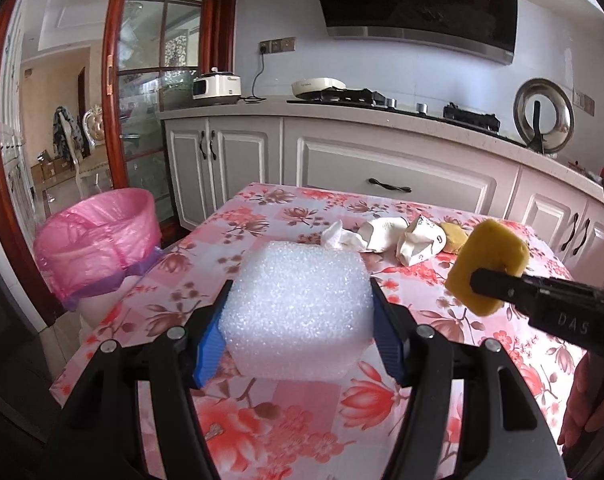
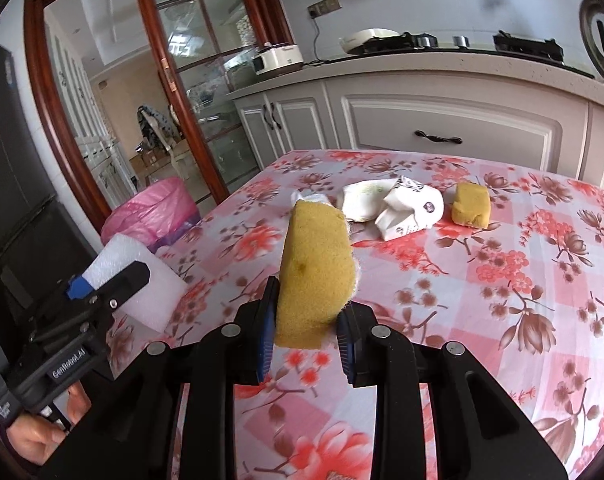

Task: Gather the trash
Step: 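Move the right tool's yellow sponge and left tool's foam block over the pink bin and release both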

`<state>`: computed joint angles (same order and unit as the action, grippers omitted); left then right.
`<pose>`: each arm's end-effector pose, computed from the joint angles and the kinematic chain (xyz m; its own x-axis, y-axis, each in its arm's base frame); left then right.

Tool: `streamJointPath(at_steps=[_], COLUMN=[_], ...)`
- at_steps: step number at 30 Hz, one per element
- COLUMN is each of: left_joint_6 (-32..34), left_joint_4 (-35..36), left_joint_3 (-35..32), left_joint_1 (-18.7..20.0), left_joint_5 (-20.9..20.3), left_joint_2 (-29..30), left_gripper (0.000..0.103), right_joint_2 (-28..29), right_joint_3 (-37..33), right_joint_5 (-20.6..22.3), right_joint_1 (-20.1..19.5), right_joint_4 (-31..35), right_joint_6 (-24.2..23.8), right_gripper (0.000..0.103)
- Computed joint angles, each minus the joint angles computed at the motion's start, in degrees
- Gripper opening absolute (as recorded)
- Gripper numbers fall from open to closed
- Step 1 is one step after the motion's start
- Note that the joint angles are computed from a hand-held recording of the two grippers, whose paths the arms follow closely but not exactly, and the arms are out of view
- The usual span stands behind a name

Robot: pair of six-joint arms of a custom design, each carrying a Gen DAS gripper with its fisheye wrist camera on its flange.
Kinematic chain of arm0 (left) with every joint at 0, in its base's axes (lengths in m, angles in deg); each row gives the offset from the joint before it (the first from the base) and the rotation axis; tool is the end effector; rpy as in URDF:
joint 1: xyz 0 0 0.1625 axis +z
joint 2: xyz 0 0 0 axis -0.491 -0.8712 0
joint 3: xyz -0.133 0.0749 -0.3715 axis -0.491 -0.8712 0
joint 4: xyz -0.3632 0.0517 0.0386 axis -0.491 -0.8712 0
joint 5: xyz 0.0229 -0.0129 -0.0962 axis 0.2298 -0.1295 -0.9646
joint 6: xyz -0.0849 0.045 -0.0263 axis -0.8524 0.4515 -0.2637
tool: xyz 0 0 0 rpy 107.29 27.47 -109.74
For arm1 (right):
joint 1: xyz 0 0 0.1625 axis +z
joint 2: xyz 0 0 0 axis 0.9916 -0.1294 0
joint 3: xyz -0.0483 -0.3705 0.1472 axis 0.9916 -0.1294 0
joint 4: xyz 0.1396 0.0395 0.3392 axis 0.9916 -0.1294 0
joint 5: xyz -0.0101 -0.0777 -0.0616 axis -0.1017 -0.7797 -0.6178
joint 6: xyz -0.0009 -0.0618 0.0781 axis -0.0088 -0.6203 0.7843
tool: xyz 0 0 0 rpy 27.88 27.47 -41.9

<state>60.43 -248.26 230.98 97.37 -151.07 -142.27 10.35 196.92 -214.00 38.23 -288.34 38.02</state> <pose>0.0601 -0.3295 0.2383 -0.7068 0.2703 -0.6537 0.6896 0.4694 -0.5515 0.2747 -0.3204 -0.0771 -0.8564 -0.0946 0.5075 -0.4484 0.6233 -0.6406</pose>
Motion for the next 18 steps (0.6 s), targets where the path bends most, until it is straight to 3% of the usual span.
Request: streamJointPath(at_steps=[7, 18], left_joint_6=[0.8, 3.3], left_joint_4=[4.1, 11.3], left_joint_3=[-0.3, -7.3], left_joint_1=[2.7, 12.3], left_joint_5=[-0.8, -4.3], left_joint_2=[-5.4, -8.2], left_gripper=[0.062, 0.062], right_joint_2=[0.6, 2.8], right_joint_3=[-2.7, -12.0], right_joint_5=[1.4, 3.7], right_joint_1=[2.2, 2.5], right_joint_4=[4.6, 17.4], right_joint_6=[-1.9, -4.6], right_gripper=[0.028, 0.028])
